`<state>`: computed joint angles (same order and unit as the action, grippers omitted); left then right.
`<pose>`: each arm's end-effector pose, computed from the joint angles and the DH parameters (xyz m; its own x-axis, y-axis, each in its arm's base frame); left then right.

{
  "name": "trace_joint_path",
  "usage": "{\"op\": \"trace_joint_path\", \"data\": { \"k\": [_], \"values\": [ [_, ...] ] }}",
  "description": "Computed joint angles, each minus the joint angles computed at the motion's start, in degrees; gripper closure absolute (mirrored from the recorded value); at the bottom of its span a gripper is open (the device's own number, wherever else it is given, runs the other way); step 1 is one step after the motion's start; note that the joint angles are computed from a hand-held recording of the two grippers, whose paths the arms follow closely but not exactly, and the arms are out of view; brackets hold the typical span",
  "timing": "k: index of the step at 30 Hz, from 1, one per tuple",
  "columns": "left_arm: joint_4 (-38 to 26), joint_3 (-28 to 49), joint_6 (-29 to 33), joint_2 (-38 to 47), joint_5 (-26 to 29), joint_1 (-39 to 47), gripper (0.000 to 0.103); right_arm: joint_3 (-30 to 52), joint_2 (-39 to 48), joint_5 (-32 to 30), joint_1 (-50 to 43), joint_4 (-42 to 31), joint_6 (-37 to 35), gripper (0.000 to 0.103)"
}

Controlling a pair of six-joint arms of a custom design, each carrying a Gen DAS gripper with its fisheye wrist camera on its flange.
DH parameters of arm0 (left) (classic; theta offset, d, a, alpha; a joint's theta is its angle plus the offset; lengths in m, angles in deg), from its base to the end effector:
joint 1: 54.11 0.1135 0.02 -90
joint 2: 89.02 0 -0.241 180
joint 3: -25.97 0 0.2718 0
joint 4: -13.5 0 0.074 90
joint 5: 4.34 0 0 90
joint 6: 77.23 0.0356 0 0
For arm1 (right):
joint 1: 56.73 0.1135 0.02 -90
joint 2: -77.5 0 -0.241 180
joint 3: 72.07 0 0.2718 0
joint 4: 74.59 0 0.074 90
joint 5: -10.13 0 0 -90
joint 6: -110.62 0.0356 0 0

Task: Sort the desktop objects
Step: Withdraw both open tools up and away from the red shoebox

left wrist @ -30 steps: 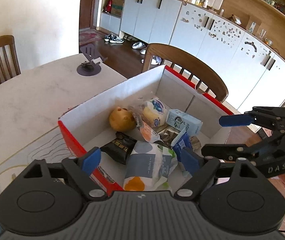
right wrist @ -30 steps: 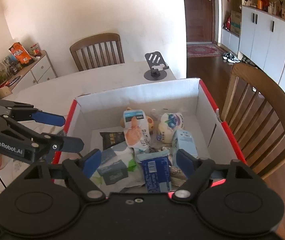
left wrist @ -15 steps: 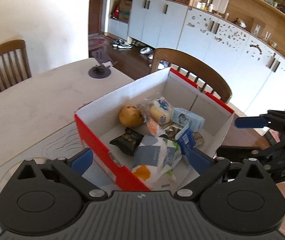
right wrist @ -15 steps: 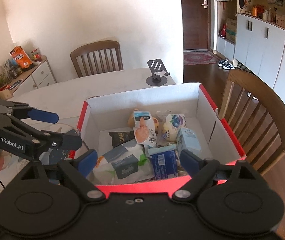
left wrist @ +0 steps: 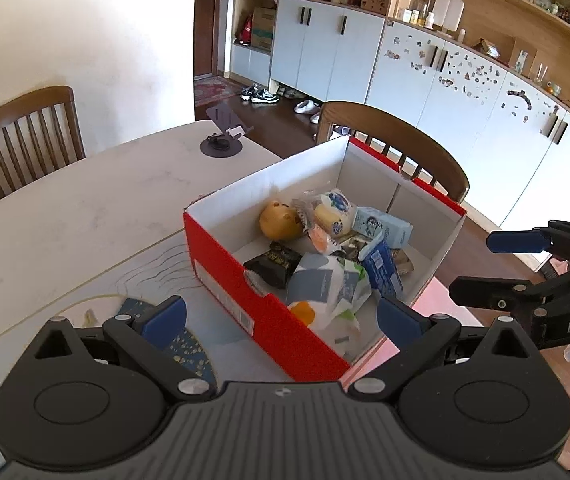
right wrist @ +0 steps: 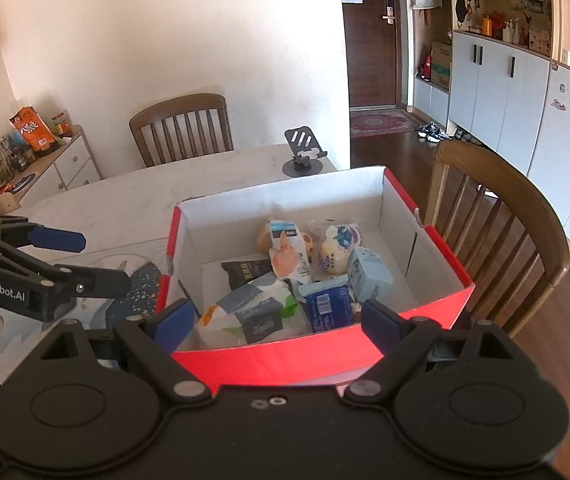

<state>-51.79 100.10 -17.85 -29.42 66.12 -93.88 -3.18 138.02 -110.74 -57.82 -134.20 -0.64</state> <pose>0.1838 -0.1375 0.3063 -0.7365 -0.0115 -0.6763 0.0757 0.9922 -0.0993 0.2361 0.0138 0.2813 -0.6160 -0.2996 -0.7285 -0.5668 0.8108 0.1459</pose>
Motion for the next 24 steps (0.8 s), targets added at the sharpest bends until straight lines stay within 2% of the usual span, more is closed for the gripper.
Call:
{"op": "trace_joint_path", "data": {
  "k": [6, 16, 24],
  "values": [
    [-2.54, -0.1, -1.0, -1.77, -2.62, -2.58, 0.001, -2.04, -3.6, 1.66, 2.17, -1.17, 0.85, 0.013],
    [-2.86, -1.95, -1.09, -2.82, -1.56, -4.52, 0.001, -4.5, -7.77, 4.37, 4.99, -1.9, 3.91, 0.013],
    [-3.44, -1.78, -1.83, -1.86, -1.94, -6.36, 0.001, -5.61, -8.69, 4.24, 3.79, -2.57, 4.62, 0.013]
  ]
}}
